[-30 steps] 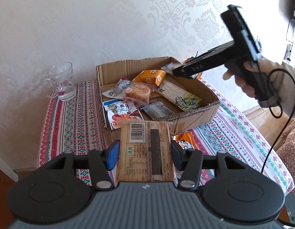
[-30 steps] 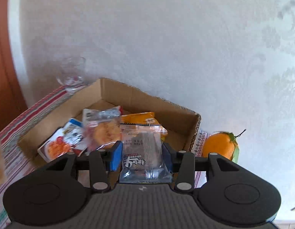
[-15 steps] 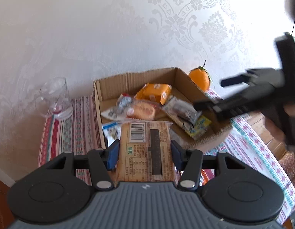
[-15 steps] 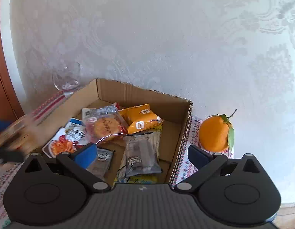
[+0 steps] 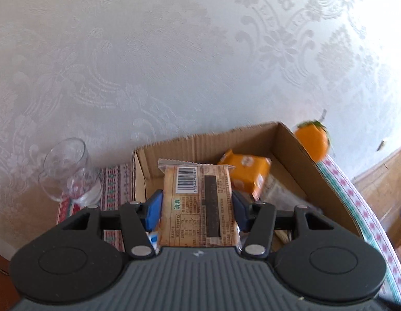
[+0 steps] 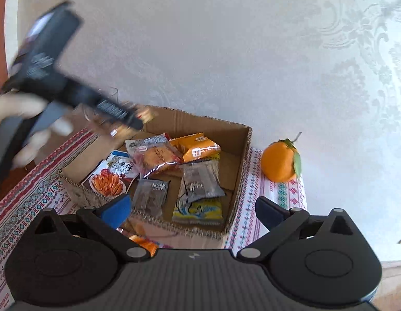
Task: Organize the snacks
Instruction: 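Carry both packets over the box and open both tools to drop them, then withdraw both tools from the box back over the remaining snacks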
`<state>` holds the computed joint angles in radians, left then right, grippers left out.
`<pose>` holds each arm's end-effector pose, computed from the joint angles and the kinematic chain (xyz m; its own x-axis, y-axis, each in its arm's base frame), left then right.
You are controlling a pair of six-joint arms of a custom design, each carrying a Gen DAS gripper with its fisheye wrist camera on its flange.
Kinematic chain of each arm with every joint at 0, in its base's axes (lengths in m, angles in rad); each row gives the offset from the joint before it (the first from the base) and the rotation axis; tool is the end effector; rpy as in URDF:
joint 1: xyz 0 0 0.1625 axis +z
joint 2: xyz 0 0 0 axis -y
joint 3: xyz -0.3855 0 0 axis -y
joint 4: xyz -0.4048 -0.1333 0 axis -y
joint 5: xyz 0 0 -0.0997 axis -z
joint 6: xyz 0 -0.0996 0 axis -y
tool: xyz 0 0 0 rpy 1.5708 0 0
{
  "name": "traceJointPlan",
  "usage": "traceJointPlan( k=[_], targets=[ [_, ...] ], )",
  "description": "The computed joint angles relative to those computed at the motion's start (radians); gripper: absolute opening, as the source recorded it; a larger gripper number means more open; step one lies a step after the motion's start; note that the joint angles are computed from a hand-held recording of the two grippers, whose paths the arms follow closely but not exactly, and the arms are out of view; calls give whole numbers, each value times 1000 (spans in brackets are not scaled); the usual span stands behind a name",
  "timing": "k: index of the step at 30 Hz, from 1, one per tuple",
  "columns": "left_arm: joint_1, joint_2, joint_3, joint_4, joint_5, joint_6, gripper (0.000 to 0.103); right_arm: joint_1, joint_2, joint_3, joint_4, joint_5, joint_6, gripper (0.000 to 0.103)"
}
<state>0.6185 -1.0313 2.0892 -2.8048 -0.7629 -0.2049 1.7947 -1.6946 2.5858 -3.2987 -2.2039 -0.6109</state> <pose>-0.2940 -0.4612 0.0902 -0.6565 0.3632 -0.6611 0.6829 0.6585 -0.3163 0.1465 -0.3084 0.2504 -0.6385 -0.1705 0.7505 -0.6287 0.6780 -0.3808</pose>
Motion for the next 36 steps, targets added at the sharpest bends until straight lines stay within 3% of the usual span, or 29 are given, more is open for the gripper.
traceJointPlan(
  k=[8,12,15,24,27,36],
  targets=[
    [59,113,-123,11,46,8,55,34,-31,46,6,-36,52,103],
    [58,127,-120,1,81,0,79,32,-21,50,0,-37,59,103],
    [39,116,-90,-22,101,13,83,27,-9,53,-10,-42,65,103],
    [-41,3,51,-55,104,13,87,4,-23,72,5,-9,90,103],
    [-72,-44,100,-21,110,-23,92,6,-22,78,8,-9,98,103],
    [-189,-232,305,89,107,-201,93,21,-1,102,33,-23,121,103]
  ],
)
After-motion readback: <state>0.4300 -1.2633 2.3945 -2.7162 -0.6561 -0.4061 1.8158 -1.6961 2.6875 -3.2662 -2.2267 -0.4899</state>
